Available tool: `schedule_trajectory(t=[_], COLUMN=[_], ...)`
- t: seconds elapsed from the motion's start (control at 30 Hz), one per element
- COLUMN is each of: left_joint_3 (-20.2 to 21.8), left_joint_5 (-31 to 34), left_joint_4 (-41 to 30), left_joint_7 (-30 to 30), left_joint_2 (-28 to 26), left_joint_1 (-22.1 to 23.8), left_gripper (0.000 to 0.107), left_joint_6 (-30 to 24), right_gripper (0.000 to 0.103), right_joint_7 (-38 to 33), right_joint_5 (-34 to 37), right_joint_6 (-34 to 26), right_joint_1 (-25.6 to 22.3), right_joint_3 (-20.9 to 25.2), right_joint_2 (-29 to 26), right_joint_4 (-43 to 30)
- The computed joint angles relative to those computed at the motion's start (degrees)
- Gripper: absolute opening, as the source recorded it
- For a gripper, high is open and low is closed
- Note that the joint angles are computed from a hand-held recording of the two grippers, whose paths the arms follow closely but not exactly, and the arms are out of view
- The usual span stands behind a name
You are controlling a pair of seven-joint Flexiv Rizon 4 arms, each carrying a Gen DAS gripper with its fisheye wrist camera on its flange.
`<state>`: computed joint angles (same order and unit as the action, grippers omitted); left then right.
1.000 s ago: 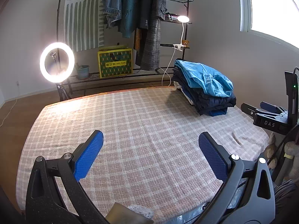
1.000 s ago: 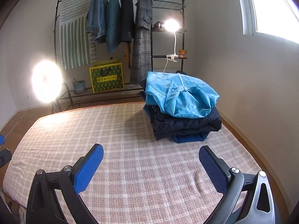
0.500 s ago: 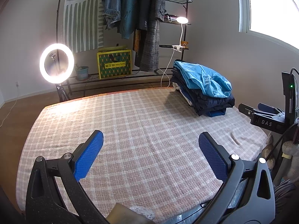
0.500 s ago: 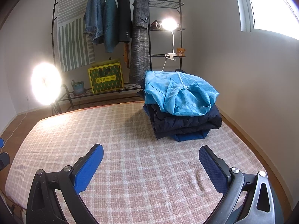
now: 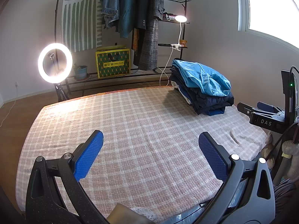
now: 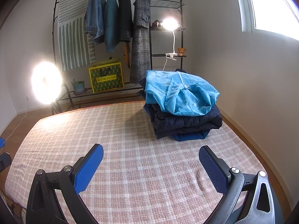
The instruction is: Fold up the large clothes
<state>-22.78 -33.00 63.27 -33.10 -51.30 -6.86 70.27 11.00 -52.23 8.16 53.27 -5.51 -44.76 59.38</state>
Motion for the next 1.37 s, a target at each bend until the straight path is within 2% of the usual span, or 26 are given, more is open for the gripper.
schedule_trajectory(t=[0.93, 1.17, 1.37], left_joint_3=[-0.3, -3.3, -3.3], left_joint_5=[0.1, -0.8, -1.1], left_joint_4=[1.0, 3.3, 2.9], left_joint_7=[-0.1, 4.1, 4.3], left_joint_2=[0.2, 0.3, 0.0], left_joint_1=[0.2, 1.8, 1.8], left_gripper=[0.103, 0.103, 0.103], left_joint_6=[0.5, 3.3, 4.6], right_gripper=[0.103, 0.103, 0.103], right_joint_7=[0.4, 0.5, 0.4], right_joint_5=[0.5, 0.7, 0.7], right_joint_6=[0.3, 0.2, 0.2], right_joint_1=[0.0, 0.2, 0.2], right_joint_3=[0.1, 0.1, 0.0], right_joint_2=[-0.2, -0.3, -0.3], right_joint_4=[-0.5, -0.6, -0.6])
